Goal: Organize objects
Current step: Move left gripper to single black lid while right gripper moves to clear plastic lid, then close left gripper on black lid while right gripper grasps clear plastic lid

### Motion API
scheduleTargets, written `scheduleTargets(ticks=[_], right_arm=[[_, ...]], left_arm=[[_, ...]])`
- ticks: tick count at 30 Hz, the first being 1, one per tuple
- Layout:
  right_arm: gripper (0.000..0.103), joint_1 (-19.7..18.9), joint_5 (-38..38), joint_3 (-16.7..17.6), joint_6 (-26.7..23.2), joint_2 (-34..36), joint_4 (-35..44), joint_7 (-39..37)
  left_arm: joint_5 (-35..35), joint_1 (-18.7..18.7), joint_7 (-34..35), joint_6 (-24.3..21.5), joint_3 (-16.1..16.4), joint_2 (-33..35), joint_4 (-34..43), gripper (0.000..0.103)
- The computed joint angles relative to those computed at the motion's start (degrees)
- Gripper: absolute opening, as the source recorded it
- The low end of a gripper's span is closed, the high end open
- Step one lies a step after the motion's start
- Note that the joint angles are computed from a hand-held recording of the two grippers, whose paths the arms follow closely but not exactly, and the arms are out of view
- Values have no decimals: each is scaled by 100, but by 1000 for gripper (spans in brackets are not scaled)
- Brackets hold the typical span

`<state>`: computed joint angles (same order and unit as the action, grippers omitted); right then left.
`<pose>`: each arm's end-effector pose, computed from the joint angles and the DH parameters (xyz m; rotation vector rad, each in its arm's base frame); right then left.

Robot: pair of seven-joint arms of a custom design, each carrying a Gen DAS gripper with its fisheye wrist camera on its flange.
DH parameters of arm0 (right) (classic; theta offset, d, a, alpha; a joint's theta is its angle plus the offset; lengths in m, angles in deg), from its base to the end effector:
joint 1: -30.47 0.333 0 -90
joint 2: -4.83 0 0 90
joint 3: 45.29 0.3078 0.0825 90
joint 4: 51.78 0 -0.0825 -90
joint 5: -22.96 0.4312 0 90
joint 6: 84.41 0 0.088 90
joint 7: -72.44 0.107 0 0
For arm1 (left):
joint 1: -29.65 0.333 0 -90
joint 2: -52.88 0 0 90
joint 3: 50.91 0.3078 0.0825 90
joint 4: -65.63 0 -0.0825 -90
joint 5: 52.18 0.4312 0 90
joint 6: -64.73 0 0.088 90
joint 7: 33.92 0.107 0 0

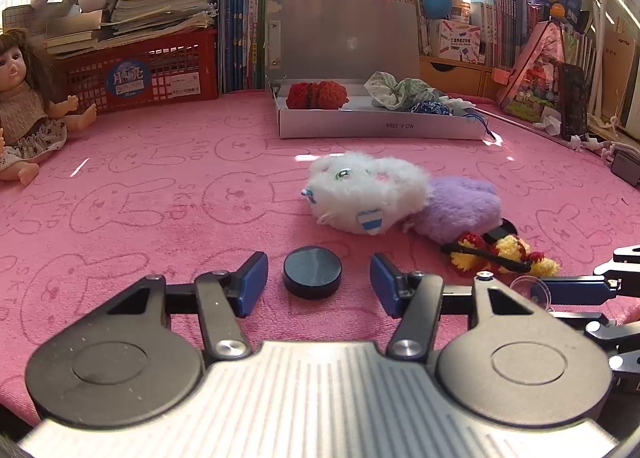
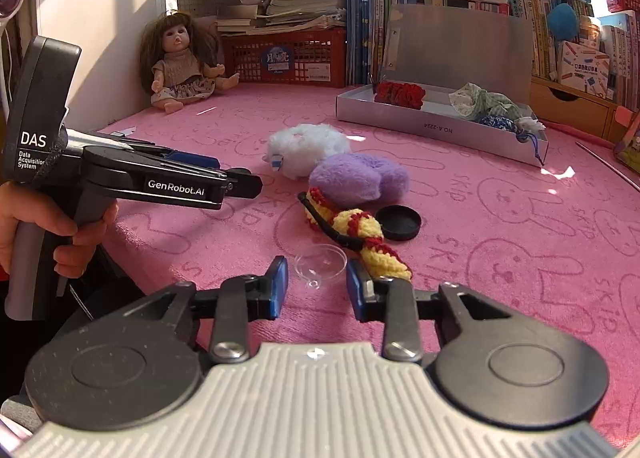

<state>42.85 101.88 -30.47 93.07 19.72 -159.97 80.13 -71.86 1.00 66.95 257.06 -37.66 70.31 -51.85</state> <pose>0.6337 0.2228 0.3960 -1.8963 1.1076 -0.5550 0.6508 -0.1513 0.3755 -1.5248 1.7386 -0.9731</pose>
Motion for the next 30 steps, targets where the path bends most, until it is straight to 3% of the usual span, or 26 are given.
scheduleTargets(ticks=[3, 7, 9, 19, 20, 24, 26, 30], right_arm=[[33, -2, 9, 6, -4, -1, -3, -14], [32, -6, 51, -8, -56, -11, 5, -36], [32, 0, 89, -25, -68, -20, 12, -55], [32, 83, 612, -211, -90, -98, 165, -329], [32, 91, 701, -228, -69, -93, 199, -396], [32, 162, 915, -336, 117, -34, 375, -514], [32, 184, 946, -376, 237, 27, 480, -476], [32, 185, 199, -465, 456, 178, 633, 442]], left_arm=[[-54, -176, 21, -42, 170, 24, 23, 62], [49, 102, -70, -5, -101, 6, 20, 43], [-84, -162, -35, -8, 160, 26, 31, 37], [-25, 449, 122, 264, -500, -153, -25, 37], [-157, 342, 233, 271, -413, -143, 12, 37], [-1034, -786, 841, 56, 673, 52, 334, 37], [-1004, -762, 768, -2, 674, 91, 442, 37], [-631, -432, 464, -97, 417, 159, 698, 37]])
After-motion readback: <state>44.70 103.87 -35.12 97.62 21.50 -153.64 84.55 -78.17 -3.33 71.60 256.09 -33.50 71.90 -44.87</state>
